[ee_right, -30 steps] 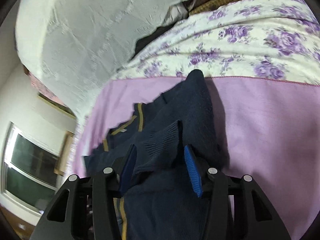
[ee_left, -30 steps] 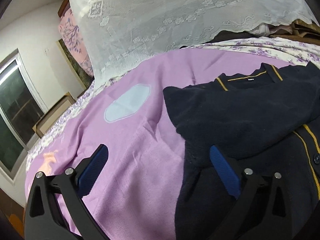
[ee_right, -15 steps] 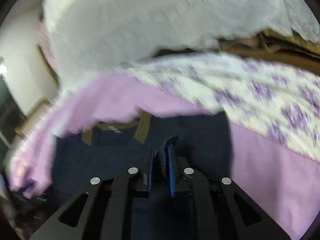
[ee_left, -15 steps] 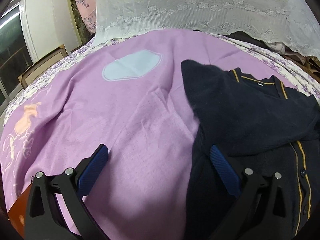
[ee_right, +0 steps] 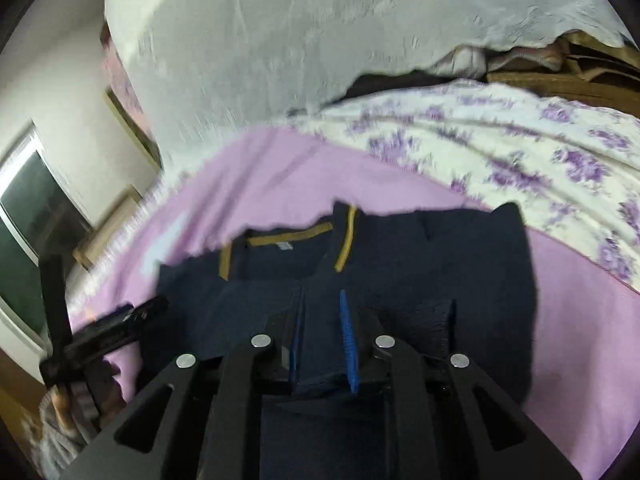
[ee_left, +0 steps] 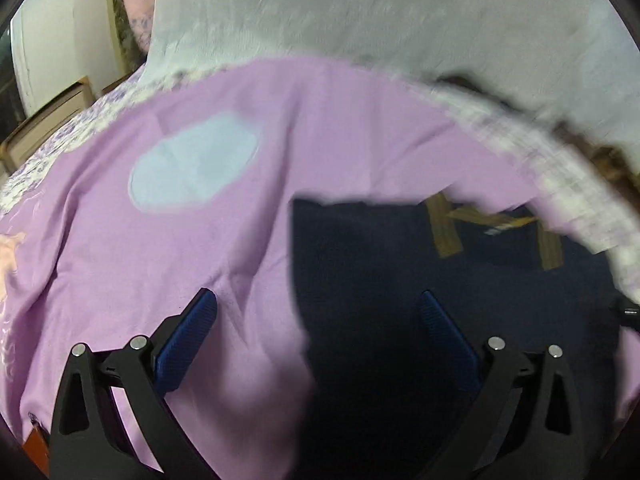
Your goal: Fold small clothes
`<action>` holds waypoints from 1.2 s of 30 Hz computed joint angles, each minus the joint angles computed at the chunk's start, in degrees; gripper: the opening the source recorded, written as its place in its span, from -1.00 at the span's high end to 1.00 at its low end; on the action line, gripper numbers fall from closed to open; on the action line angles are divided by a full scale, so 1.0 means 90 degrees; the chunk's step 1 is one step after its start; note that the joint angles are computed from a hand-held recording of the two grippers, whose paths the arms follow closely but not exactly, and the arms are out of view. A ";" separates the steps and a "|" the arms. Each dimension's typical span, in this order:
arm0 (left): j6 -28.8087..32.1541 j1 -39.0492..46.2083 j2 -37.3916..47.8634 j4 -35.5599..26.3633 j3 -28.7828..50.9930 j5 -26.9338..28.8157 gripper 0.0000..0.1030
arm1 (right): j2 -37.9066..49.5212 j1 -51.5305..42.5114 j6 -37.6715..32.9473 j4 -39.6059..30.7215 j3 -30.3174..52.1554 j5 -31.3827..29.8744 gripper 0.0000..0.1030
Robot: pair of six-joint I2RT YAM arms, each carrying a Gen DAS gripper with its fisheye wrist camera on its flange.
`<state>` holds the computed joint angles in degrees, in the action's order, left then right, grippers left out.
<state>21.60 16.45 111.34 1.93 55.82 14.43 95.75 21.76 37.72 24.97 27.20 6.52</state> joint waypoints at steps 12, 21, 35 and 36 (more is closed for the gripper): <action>-0.0291 0.0720 -0.0461 -0.0310 -0.0016 0.1777 -0.92 | -0.0496 0.0580 -0.0336 0.0706 -0.0446 0.0628 0.62; -0.0096 -0.0004 -0.0007 0.0343 -0.0236 -0.0018 -0.92 | 0.0140 0.0465 -0.0281 0.0503 -0.0275 0.0173 0.48; -0.0099 -0.0211 -0.0101 0.0175 -0.0427 0.0221 -0.92 | 0.0569 0.0837 -0.0113 -0.1294 0.0932 0.1380 0.17; -0.0099 -0.0208 -0.0081 0.0152 -0.0413 0.0218 -0.92 | 0.0618 0.0901 -0.0149 -0.1215 0.0933 0.1521 0.16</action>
